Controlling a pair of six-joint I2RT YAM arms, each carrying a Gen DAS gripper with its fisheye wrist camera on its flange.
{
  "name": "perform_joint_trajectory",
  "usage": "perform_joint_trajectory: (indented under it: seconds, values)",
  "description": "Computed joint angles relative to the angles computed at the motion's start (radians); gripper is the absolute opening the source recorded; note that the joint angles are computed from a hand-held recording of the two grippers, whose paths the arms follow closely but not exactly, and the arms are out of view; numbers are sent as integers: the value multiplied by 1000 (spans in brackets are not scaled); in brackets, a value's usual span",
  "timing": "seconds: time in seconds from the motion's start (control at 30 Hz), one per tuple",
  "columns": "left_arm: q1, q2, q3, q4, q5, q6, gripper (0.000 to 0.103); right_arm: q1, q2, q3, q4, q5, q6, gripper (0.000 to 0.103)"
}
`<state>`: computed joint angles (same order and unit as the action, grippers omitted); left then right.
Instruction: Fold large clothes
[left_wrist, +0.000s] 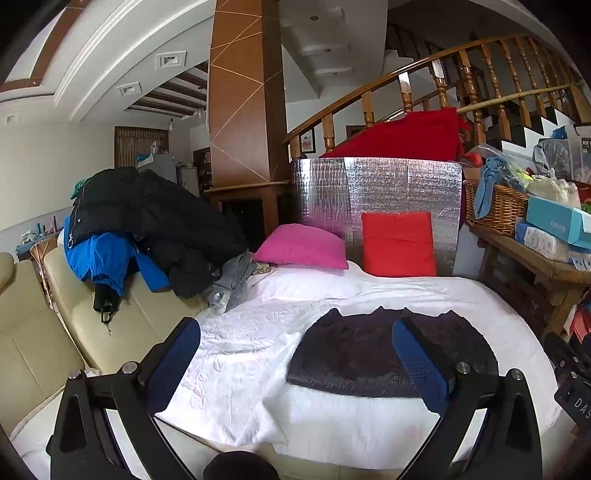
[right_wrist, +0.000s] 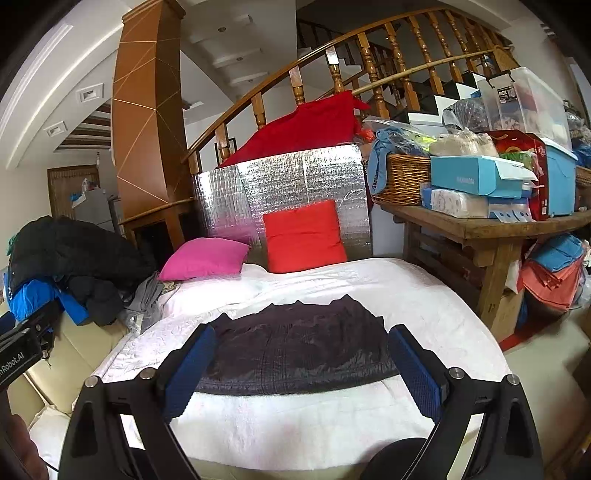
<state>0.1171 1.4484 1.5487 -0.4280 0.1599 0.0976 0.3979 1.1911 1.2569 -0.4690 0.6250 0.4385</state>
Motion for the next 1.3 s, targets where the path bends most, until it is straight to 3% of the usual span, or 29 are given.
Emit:
perform_joint_trajectory:
  seconds: [1.3]
  values:
    - [15, 41, 21, -7, 1, 6, 103, 6, 4, -7, 6, 1, 5, 96]
